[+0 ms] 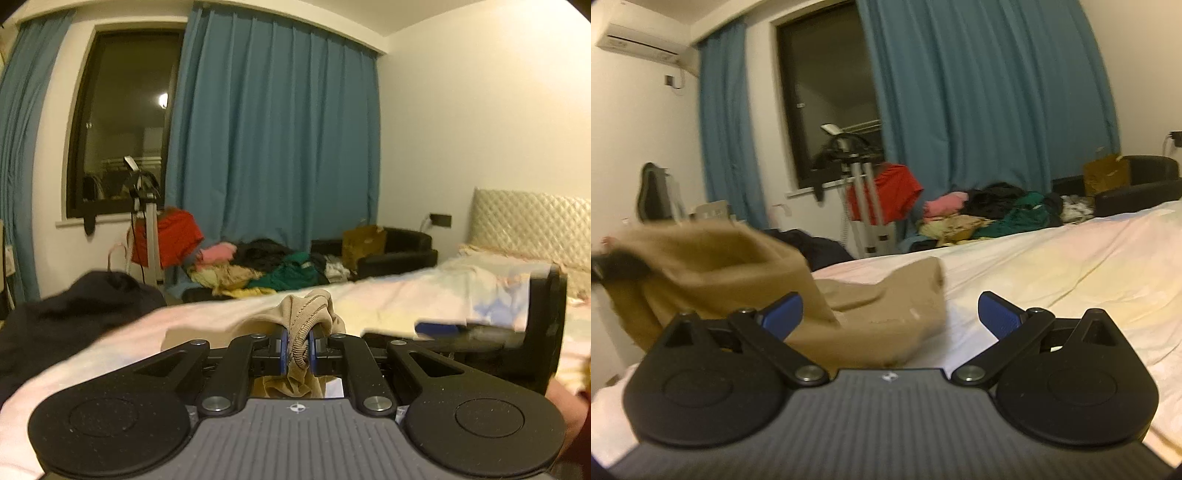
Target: Fold clothes
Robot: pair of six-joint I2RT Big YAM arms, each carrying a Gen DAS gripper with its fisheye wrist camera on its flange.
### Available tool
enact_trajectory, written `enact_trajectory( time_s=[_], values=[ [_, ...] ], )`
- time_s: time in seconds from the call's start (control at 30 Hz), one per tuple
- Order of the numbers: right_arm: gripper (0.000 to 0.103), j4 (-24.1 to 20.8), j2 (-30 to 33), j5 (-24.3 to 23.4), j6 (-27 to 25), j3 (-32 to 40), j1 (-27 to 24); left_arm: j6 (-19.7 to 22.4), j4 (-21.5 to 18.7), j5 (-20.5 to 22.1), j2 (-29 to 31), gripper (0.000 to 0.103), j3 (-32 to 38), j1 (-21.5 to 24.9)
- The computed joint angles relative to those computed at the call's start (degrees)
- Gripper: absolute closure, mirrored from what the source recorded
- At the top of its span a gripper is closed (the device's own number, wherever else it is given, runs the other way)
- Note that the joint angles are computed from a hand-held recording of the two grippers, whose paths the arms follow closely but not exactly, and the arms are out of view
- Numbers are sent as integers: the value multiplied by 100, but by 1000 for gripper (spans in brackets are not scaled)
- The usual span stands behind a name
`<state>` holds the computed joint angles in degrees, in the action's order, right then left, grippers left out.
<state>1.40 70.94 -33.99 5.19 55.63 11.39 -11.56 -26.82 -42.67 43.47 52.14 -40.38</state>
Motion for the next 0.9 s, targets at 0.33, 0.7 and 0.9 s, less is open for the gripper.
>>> enact_trajectory(
  time_s=[0.33,0.7,0.9],
  values=[
    [23,-1304,148,-1376,-78,213,184,-1357,-581,1663,-567,88,-508,917],
    [27,-2116,-12,-1031,-1861,140,612,-2246,-360,1993,-936,87,-760,1779],
    [29,-2796,7,-114,-2943,149,1061,-2367,-290,1546,-929,88,-729,1739]
  ],
)
